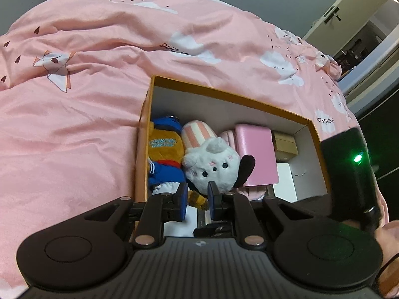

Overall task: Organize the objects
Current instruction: 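Lower the card box into the orange box and open the right gripper, then withdraw both grippers and reach toward the yellow tape measure and orange toy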

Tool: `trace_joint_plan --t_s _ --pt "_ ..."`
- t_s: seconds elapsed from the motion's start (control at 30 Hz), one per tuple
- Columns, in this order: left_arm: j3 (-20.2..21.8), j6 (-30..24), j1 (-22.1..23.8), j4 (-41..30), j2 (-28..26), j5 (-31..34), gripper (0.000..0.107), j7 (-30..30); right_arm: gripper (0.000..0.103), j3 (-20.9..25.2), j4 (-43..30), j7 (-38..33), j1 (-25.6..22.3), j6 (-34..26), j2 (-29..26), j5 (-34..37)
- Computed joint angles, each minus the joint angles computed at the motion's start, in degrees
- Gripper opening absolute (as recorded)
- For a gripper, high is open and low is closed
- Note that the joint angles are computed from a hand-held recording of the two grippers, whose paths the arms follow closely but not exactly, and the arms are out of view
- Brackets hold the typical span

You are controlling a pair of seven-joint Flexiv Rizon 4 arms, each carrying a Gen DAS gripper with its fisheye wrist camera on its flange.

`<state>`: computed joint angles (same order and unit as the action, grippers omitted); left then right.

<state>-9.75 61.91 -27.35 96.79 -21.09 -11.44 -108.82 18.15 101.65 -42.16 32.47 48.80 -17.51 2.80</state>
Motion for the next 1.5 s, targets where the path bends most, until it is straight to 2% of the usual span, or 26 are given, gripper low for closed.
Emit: trace_joint_plan --t_s 0.17,0.23,0.27,0.4,0.57,0.6,0.67,0.73,0.8,0.9,1.0,1.03,1.13,1.2,1.27,1.37,1.5 --pt "0.15 -1.39 -0.12 -0.28 -0.01 0.49 0.018 -0.23 0.012 -0.12 -1.17 0.46 0.43 0.21 -1.69 0.32" --pt "-0.23 -0.82 0.13 0.09 0.02 -0.2 0.018 0.09 0.011 -0.84 -1.17 1.5 1.09 -1.2 -1.7 -1.87" --pt "-0.31 -0.14 0.18 0.33 0.01 -0.55 0.018 -0.04 0.015 -0.66 -1.18 1.44 0.88 -1.17 -1.77 -1.52" --pt "-0.12 -0.62 0.05 -0.21 -0.07 -0.07 0.018 -0.05 0.015 0.05 -1.17 0.6 0.28 0.5 -1.93 0.43" --pt "-0.43 -2.02 0.08 -0.12 0.35 -0.21 0.018 1.34 0.005 -0.53 -0.58 2.96 0.33 0.21 -1.79 -0.26" --pt "-0.49 -2.45 0.07 -0.11 0.4 -0.26 0.018 1.58 0.006 -0.41 -0.34 2.95 0.14 0.7 -1.66 0.05" --pt "-0.54 -2.7 -0.03 0.17 0.73 -0.34 0.018 1.77 0.014 0.02 0.43 2.1 -0.15 2.17 -0.99 0.46" --pt "-0.65 -2.76 -0.27 0.62 1.51 -0.3 0.018 2.0 0.014 -0.1 1.96 2.61 0.31 3.6 0.68 -0.79" --pt "-0.82 -2.81 -0.62 0.89 2.43 -0.08 0.018 2.35 0.014 -0.62 4.61 4.16 1.29 5.59 3.32 -4.09" --pt "-1.48 -2.54 -1.19 1.95 4.67 0.0 0.018 3.99 0.014 -2.42 10.46 8.56 3.71 9.71 9.09 -13.53" --pt "-2.08 -2.99 -2.15 3.26 7.12 0.34 0.018 5.63 0.019 -1.01 20.02 18.24 2.38 14.7 18.11 -27.81" --pt "-2.2 -3.47 -2.61 3.65 7.91 0.8 0.018 5.99 0.022 -0.53 22.36 21.02 1.3 16.18 20.26 -31.29" --pt "-2.77 -4.81 -3.77 5.04 9.89 1.26 0.018 7.0 0.022 2.11 27.47 30.02 -1.49 17.53 25.42 -40.04" --pt "-3.31 -5.09 -4.43 6.45 11.05 0.5 0.019 7.61 0.022 4.47 28.67 35.55 -2.56 15.2 27.33 -43.84" --pt "-3.91 -5.29 -5.08 7.91 11.92 -0.54 0.025 8.51 0.024 6.47 30.38 39.41 -2.71 12.3 29.52 -45.63" --pt "-4.49 -5.06 -6.16 9.81 12.27 -0.97 0.03 9.32 0.036 10.14 33.41 42.24 -0.88 4.51 34.69 -42.51" --pt "-4.61 -6.0 -7.94 10.63 11.18 1.93 0.03 7.05 0.037 13.82 35.48 47.03 2.02 -3.68 36.22 -39.34"
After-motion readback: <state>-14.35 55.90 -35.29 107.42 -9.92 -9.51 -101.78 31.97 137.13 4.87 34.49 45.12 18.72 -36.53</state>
